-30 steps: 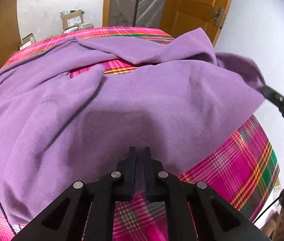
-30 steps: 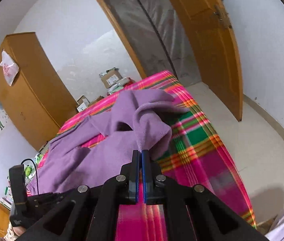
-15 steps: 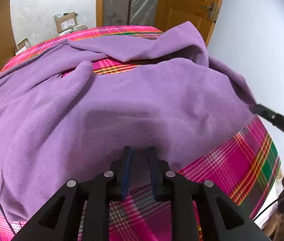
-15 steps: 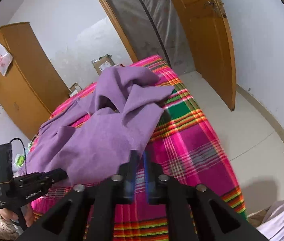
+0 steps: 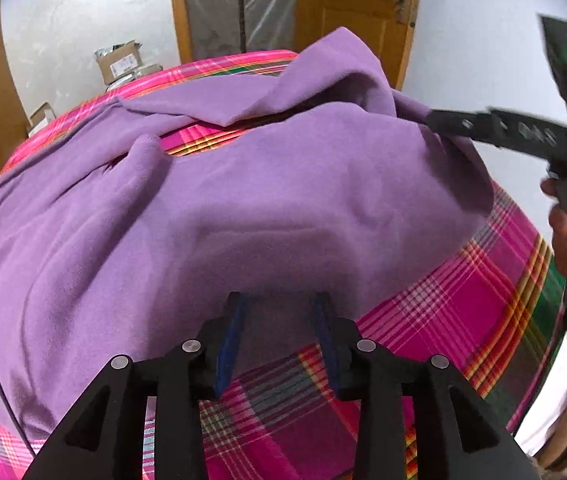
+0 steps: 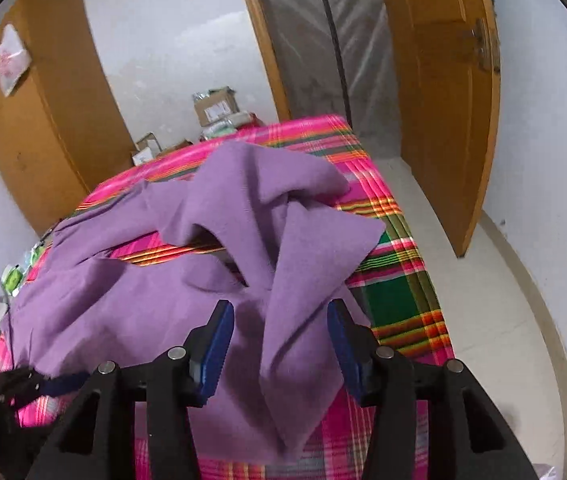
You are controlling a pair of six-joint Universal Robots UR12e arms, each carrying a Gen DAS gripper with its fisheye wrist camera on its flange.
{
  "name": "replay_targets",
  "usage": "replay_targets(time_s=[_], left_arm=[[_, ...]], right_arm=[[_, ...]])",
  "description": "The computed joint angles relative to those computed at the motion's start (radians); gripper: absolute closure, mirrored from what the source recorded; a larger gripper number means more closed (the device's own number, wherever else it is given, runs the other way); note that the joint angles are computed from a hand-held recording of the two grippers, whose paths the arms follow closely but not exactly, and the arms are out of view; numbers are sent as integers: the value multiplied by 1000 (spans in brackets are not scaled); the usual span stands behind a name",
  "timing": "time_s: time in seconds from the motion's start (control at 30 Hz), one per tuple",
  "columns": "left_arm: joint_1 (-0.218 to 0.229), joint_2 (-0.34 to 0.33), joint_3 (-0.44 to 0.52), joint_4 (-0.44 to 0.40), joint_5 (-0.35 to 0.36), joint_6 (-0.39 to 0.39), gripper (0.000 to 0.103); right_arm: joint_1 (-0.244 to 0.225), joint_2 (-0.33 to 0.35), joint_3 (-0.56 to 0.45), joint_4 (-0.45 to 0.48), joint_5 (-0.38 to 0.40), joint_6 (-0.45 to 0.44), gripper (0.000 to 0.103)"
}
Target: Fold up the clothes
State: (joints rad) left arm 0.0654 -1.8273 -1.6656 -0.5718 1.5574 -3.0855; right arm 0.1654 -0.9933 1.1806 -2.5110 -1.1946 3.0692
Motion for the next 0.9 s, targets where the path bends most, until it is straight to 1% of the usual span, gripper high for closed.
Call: replay_targets(time_s=[0.03,0.07,0.1,0.13,0.2,0.33,0.37,0.43,0.53,0.67,0.77,0.9], left_arm=[[-5,-2,1,3,13,11,66],[-10,-3,2,6,26,23,66],[-14,-5,3,9,36,33,66],[-17,-6,4,12,42,40,65],[-20,-10,8,13,48,44,65],[-20,-11,11,8,35,45,67],[-19,-11,12,6,28,46,69],[-13,-9,13,-7,-10,49,90],[-14,-9,15,-10,-14,46,98],[-11,-5,11,-2,-36,36,102],[-11,0,8,8,-66,44,102],[-11,3,9,-5,-112,55,102]], right_arm=[[1,7,-11,7,-6,4,66],[2,9,-16,10,-22,7,83],[1,11,-19,6,-24,17,97],[-1,13,-21,3,-26,28,98],[-9,11,-19,-3,-6,46,98],[-27,-4,15,-80,16,110,99],[-34,-10,27,-110,22,135,99],[-46,-20,45,-147,20,171,99],[-56,-29,59,-177,10,204,99],[-71,-49,96,-233,20,234,99],[-74,-65,127,-277,-10,239,99],[-83,-76,151,-309,-25,262,99]])
